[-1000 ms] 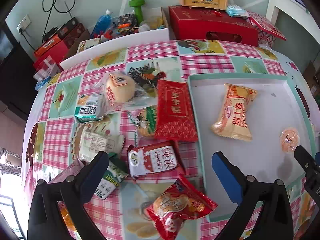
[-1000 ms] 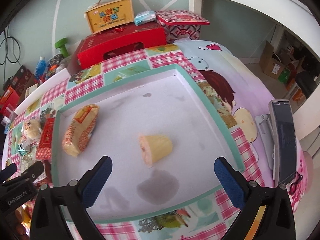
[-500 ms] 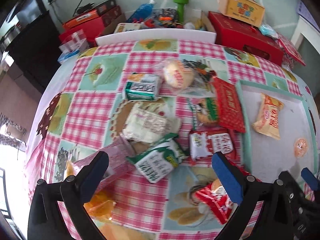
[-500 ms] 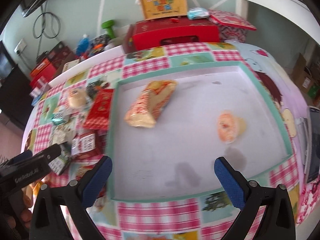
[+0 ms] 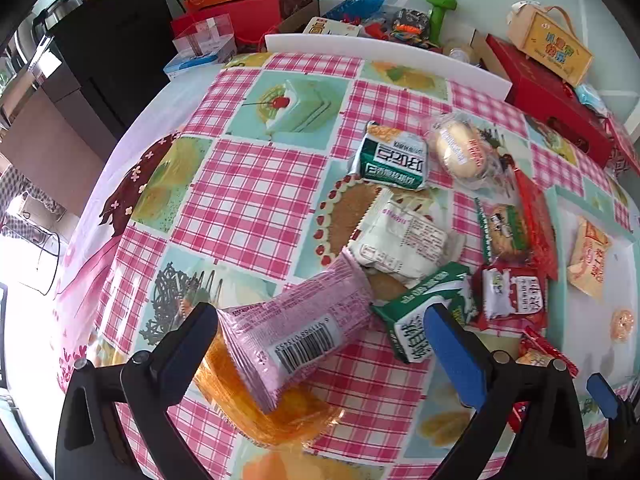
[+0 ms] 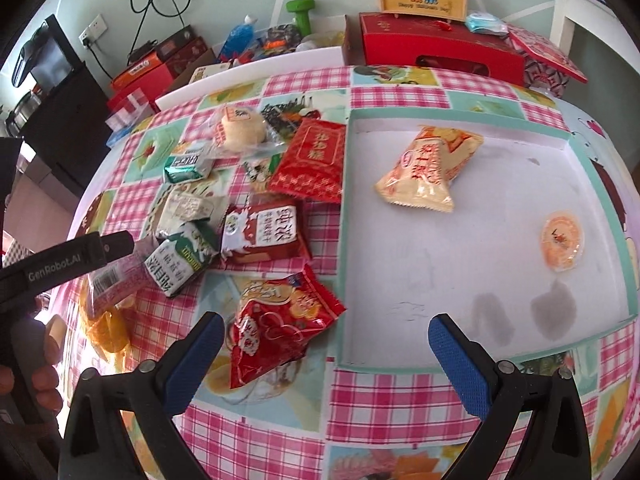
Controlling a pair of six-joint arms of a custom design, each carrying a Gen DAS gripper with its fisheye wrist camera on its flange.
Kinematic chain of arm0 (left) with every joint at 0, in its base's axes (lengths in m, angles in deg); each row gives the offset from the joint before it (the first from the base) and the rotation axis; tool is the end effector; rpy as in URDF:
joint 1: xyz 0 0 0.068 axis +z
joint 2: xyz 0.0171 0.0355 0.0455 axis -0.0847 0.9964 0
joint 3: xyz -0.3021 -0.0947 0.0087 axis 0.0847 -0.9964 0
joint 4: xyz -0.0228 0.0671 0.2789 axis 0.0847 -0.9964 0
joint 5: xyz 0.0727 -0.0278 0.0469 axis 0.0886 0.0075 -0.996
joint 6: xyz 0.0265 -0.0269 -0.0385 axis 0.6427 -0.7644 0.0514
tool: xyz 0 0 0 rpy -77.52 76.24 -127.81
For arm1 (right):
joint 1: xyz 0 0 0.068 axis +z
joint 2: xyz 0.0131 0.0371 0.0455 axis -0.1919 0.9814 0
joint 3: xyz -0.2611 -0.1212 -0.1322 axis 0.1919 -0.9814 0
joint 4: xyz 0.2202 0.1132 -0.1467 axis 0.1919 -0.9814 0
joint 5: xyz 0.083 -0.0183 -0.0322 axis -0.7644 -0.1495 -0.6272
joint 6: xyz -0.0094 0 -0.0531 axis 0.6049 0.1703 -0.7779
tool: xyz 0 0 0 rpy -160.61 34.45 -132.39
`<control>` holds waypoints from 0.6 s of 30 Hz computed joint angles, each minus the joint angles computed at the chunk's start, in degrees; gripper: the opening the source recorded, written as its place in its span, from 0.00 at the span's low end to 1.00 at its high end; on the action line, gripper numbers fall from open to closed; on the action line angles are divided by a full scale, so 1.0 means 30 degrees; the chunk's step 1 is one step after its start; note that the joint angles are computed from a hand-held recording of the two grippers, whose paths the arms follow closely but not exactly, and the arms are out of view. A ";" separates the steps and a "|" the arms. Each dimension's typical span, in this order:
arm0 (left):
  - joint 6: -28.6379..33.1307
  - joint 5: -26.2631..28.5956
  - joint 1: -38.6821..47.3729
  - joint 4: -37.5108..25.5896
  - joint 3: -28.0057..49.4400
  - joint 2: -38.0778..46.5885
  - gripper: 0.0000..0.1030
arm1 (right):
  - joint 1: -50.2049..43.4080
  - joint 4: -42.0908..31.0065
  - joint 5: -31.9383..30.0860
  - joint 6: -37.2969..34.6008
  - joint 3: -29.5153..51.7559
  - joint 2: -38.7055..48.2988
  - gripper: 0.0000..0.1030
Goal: Organize snacks
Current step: 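Grasp the pink barcode pack with the left tool while the right tool grasps a red snack bag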
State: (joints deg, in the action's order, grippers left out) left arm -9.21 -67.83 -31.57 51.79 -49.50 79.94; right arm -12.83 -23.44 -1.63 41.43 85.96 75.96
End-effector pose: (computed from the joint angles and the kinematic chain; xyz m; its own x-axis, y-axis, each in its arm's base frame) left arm 0.2122 -0.0976 0.1516 -0.9305 -0.0237 -0.3654 -0.0483 0.9971 0.0581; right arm 0.1306 -0.0012 0.1505 -0.8839 0.2343 -0.4047 0.1842 0.9699 0.1592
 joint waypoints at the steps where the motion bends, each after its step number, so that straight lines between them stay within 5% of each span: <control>1: 0.0111 0.0073 0.0101 0.0193 -0.0007 0.0353 0.99 | 0.0390 0.0157 0.0064 0.0247 -0.0050 0.0101 1.00; 4: 0.0410 0.0386 0.0404 0.0601 -0.0002 0.1391 0.99 | 0.1406 0.0539 0.0154 0.0878 -0.0180 0.0324 1.00; 11: 0.0783 -0.0255 -0.0038 0.1662 -0.0281 0.2083 0.98 | 0.3344 0.1535 0.0501 0.1765 -0.0413 0.1078 0.81; 18: 0.0984 0.1086 -0.0683 0.1860 -0.0575 0.0768 0.92 | 0.4128 0.1324 0.0320 0.1835 -0.0322 0.0250 0.77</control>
